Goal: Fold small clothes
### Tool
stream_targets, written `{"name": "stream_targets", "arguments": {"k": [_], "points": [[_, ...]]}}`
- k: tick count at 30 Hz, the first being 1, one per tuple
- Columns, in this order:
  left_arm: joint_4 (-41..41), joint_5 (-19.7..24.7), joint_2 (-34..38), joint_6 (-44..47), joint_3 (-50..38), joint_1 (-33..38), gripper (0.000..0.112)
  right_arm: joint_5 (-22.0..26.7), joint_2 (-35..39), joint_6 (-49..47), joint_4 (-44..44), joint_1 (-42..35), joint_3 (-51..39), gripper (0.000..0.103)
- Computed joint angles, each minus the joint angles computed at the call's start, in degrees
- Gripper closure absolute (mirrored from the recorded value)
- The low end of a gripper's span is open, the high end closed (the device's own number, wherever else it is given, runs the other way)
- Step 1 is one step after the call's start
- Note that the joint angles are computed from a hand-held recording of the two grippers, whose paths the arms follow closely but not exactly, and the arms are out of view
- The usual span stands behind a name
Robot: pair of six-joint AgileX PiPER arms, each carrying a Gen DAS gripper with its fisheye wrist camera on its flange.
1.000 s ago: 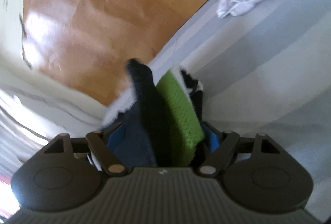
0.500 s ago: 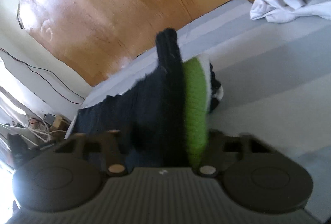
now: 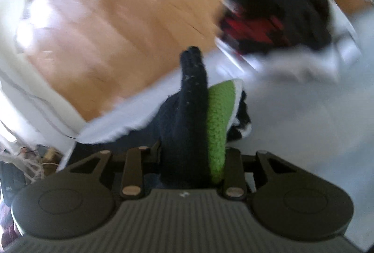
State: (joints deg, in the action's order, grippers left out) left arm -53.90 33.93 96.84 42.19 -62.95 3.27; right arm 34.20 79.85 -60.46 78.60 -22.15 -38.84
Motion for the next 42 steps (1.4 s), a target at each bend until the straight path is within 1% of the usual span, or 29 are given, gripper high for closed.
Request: {"name": "stream_targets", "arguments": {"k": [1,2,3,5,6,7,8,9,10,13,15,18,21,22,23,24,25,27,28,29,30,31,34,36,38,39,40,41,42], "points": [[-1.97,-0.11,0.27,1.60,0.24,0.07,0.073,0.57,0.87,-2.10,2.90,-0.66,0.66,0.059],[-1.64,0.89,0.43,0.93,-0.31,0.53,0.072,0.55,1.26,-2.32,3.98,-0.80,0.78,0.052],[0.92,2.40,0.41,-1.72,-1.30,1.11,0.070,0.43,1.39,-1.76,4.17,-0.68,0.61,0.048],[0.82,4.59,0.28,-1.64,-1.79,3.12,0.066,2.07,1.79,-0.24,3.60,-1.55,-0.13,0.038],[0.09,5.33,-0.04,-0.94,-1.71,4.09,0.063,3.38,2.18,-0.99,4.54,-2.52,0.10,0.037],[-1.26,5.86,-0.54,0.41,-1.28,5.21,0.061,4.99,2.48,-0.81,4.20,-3.89,0.20,0.038],[-3.02,6.37,-0.79,2.05,-0.79,6.29,0.061,5.95,2.02,0.45,3.00,-4.44,0.29,0.046],[-5.19,7.20,-0.92,4.29,-0.17,7.86,0.063,7.65,0.95,2.71,0.18,-5.59,0.18,0.066],[-6.63,7.88,-1.54,5.90,0.47,9.10,0.066,8.38,0.56,4.14,-0.57,-5.41,-0.30,0.066],[-11.91,9.94,-3.09,12.36,2.03,12.14,0.066,5.58,-5.67,9.53,-6.34,-1.36,-2.31,0.068],[-15.48,11.68,-3.80,16.04,2.69,14.30,0.066,1.42,-8.83,17.07,-13.60,6.21,-5.68,0.067],[-19.39,13.86,-3.84,19.25,3.34,17.05,0.065,-7.34,-9.87,32.54,-30.65,21.56,-11.03,0.063],[-20.36,15.80,-2.79,19.50,3.36,19.50,0.065,-13.54,-6.32,46.29,-47.64,36.23,-15.80,0.059],[-20.20,16.08,-2.36,18.98,3.36,20.02,0.065,-15.23,-3.58,49.10,-51.09,40.43,-17.50,0.057],[-20.05,16.50,-2.05,18.62,3.55,20.64,0.065,-16.43,-0.63,49.67,-52.25,43.25,-18.92,0.052],[-19.84,17.19,-1.86,18.52,3.73,21.49,0.065,-17.73,2.71,47.95,-51.25,45.47,-20.26,0.045],[-19.69,17.86,-1.84,18.54,3.98,22.35,0.064,-18.98,7.09,43.94,-48.12,47.43,-21.79,0.042],[-19.51,19.00,-2.37,19.07,4.69,24.16,0.062,-20.55,14.47,32.48,-38.41,49.34,-24.08,0.027],[-19.52,19.54,-2.62,19.56,5.01,25.03,0.062,-23.78,15.89,26.75,-33.61,51.05,-23.48,0.020],[-19.44,20.13,-2.91,19.91,5.23,25.90,0.061,-25.75,15.95,21.02,-29.43,52.14,-22.73,0.006],[-19.37,20.54,-3.05,20.19,5.35,26.55,0.060,-25.56,15.28,15.29,-24.73,52.48,-21.82,0.005],[-19.29,21.02,-3.14,20.52,5.33,27.20,0.059,-23.08,14.29,9.57,-19.51,51.70,-21.46,0.005],[-19.18,21.85,-2.22,20.47,3.89,27.45,0.057,-9.52,11.02,-7.62,-2.32,44.52,-19.09,0.008],[-19.59,22.59,-0.99,20.07,2.29,26.68,0.055,-6.38,8.55,-16.12,5.95,41.43,-15.50,0.009],[-20.09,23.14,-0.26,19.55,0.76,24.98,0.054,-3.86,5.60,-15.76,5.93,38.42,-13.00,0.012],[-20.41,23.44,-0.07,19.63,-0.07,23.85,0.054,-2.19,4.43,-15.57,5.75,37.16,-11.94,0.015],[-20.70,23.76,-0.13,19.97,-0.68,22.72,0.054,0.74,3.25,-16.43,6.61,34.71,-10.80,0.017],[-20.97,24.11,-0.38,20.66,-1.07,21.62,0.054,2.11,2.01,-16.78,7.70,32.88,-9.83,0.022],[-21.22,24.24,-1.03,21.59,-0.92,20.69,0.054,1.20,1.73,-17.79,9.82,33.09,-9.53,0.029]]}}
